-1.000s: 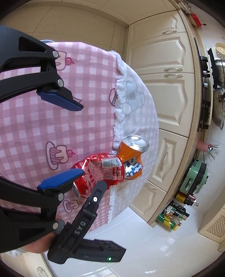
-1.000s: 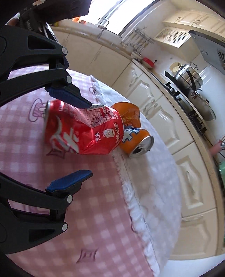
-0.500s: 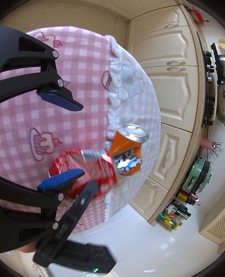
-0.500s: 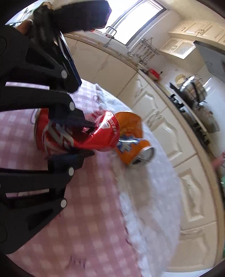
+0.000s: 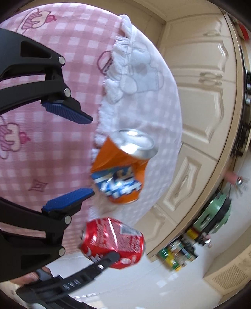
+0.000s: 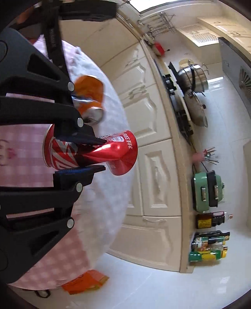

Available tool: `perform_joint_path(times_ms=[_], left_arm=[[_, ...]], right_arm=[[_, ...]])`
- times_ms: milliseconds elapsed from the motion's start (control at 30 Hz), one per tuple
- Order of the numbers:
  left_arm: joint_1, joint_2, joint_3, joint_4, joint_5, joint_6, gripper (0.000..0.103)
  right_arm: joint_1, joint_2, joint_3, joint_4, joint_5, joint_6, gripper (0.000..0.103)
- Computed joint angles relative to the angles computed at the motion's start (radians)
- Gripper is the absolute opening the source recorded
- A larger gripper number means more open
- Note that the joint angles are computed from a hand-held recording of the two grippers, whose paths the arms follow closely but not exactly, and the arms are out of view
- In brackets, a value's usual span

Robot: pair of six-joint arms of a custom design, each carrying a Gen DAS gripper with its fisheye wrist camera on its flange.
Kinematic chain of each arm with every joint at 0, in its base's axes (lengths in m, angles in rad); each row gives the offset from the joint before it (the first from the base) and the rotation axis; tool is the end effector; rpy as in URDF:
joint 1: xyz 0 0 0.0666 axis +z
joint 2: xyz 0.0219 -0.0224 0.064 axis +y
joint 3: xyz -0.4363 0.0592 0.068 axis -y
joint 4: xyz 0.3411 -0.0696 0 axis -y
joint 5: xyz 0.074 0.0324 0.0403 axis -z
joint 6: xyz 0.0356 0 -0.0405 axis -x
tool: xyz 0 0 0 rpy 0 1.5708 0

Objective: Collect trash
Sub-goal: 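Grasp the orange can with the left tool while the right tool holds the red can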

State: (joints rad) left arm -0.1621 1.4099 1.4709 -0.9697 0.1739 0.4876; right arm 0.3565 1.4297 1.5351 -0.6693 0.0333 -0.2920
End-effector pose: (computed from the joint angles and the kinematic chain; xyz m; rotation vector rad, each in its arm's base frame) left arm 0.4198 -0.0753 0.5068 -0.3345 2.5041 -0.4856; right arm 0.4312 0.1589 0.5493 -0.0497 2.1535 0.3440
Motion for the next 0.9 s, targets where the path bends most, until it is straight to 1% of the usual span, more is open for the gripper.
perform_joint_path(times_ms=[67,133,200,267,300,333,367,400,500,633,700,733,800,900], left_arm=[[-0.004,0.01,0.005,0.009,-0.061,0.018,0.067],[0.0,0.018,0.004,0.026,-0.101,0.045,0.067],[0.013,0.029,0.012,0.04,-0.107,0.052,0.067],[0.022,0.051,0.038,0.032,-0.112,0.028,0.067],[0.025,0.058,0.045,0.033,-0.11,0.019,0.067],[0.029,0.067,0.052,0.033,-0.102,0.011,0.067],[0.035,0.076,0.058,0.026,-0.081,0.001,0.067],[0.038,0.08,0.061,0.02,-0.067,-0.003,0.067],[0.046,0.077,0.045,0.05,-0.055,0.003,0.067],[0.068,0.068,0.022,0.099,-0.006,0.013,0.067],[0.079,0.058,0.006,0.123,0.008,0.017,0.067],[0.083,0.057,0.005,0.126,0.013,0.024,0.066],[0.096,0.046,-0.007,0.143,0.045,0.029,0.066],[0.1,0.031,-0.014,0.148,0.032,-0.022,0.066]], right_arm=[[-0.005,0.031,0.029,0.022,0.003,-0.005,0.021],[-0.006,0.078,0.078,0.008,-0.026,-0.015,0.021],[0.005,0.114,0.107,0.005,-0.016,0.007,0.021],[0.021,0.153,0.135,-0.014,0.028,0.052,0.021],[0.023,0.168,0.145,-0.021,0.035,0.068,0.021],[0.021,0.178,0.149,-0.025,0.014,0.072,0.021],[0.016,0.18,0.143,-0.013,-0.021,0.074,0.021],[0.013,0.182,0.149,-0.021,-0.048,0.077,0.021],[0.009,0.189,0.176,-0.061,-0.148,0.096,0.021],[0.028,0.183,0.18,-0.092,-0.182,0.126,0.02],[0.046,0.182,0.187,-0.111,-0.173,0.15,0.02],[0.051,0.181,0.188,-0.117,-0.176,0.156,0.02],[0.064,0.18,0.192,-0.128,-0.17,0.167,0.02],[0.078,0.173,0.188,-0.138,-0.172,0.184,0.02]])
